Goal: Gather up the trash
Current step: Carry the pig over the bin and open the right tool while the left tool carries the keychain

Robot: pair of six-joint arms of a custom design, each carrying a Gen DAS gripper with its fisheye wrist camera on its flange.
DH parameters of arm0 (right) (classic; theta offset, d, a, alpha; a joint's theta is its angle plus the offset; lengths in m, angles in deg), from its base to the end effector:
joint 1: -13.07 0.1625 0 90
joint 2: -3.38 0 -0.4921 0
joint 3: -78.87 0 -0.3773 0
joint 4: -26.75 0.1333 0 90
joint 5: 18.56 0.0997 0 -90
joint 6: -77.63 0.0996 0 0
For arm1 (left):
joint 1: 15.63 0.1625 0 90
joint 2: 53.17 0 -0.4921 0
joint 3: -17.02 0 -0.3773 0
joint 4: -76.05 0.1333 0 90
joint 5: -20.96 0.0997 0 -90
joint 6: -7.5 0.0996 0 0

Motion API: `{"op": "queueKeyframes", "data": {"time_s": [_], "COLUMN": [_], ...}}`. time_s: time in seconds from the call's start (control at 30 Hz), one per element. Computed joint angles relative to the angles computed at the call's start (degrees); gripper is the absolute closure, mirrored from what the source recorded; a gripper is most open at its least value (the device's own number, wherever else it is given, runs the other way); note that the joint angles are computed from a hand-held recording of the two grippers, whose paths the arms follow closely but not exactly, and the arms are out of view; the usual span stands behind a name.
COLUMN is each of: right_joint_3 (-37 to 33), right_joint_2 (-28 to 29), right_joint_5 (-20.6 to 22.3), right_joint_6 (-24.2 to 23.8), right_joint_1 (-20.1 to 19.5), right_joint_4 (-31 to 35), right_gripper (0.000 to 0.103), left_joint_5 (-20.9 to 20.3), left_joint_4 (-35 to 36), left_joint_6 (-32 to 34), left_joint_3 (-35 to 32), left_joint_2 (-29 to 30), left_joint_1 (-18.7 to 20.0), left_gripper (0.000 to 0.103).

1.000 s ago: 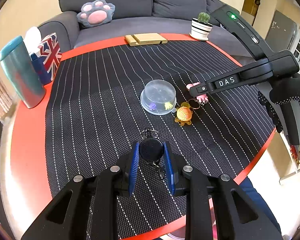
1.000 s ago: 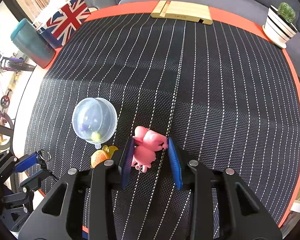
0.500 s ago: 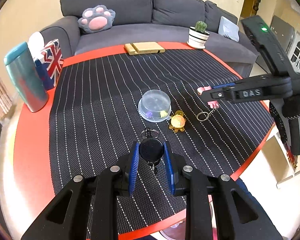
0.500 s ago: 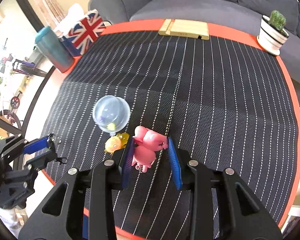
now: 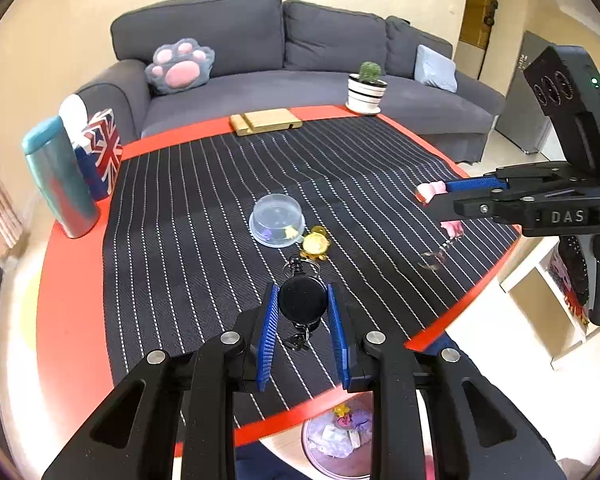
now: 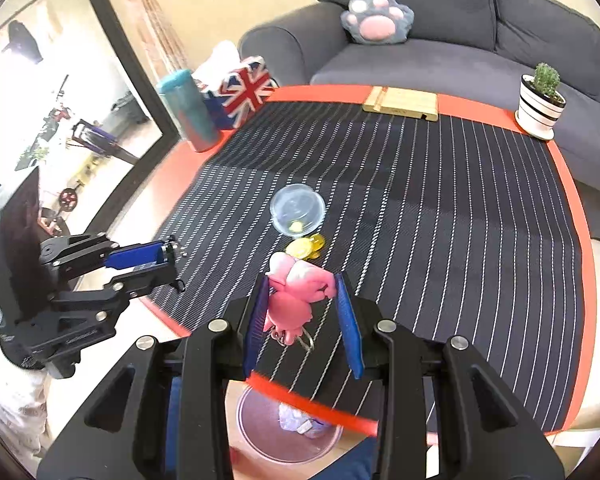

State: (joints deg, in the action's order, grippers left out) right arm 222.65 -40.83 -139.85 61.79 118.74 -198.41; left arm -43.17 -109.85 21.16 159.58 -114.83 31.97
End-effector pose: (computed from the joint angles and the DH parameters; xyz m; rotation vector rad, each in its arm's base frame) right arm 0.1921 -0.3830 0.1224 0.4602 -2.4544 0.7973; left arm -0.1478 -0.4240 0.1623 1.2080 2.4445 -0.5029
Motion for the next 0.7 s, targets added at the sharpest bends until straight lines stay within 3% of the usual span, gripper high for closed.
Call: {"op": "queueKeyframes", "data": {"time_s": [0.37, 0.7], "right_joint_3": [8.5, 14.18], "right_joint_2": [7.32, 18.25], "right_joint_5": [0.09, 0.69], "right_joint_6": [0.25, 1.42], "right_joint_1": [2.8, 2.97], "right_joint_4": [-15.19, -30.6], "right_gripper": [0.069, 0.069], "left_joint_5": [-1.7, -3.83], "left_joint_4": [-3.52, -7.08], "left_joint_6": [-1.63, -4.24], "left_joint_3": [7.19, 13.12], "left_joint_2": [-2.62, -3.21], "left_joint_1": [-2.19, -3.26], "left_gripper": [0.079, 0.079]}}
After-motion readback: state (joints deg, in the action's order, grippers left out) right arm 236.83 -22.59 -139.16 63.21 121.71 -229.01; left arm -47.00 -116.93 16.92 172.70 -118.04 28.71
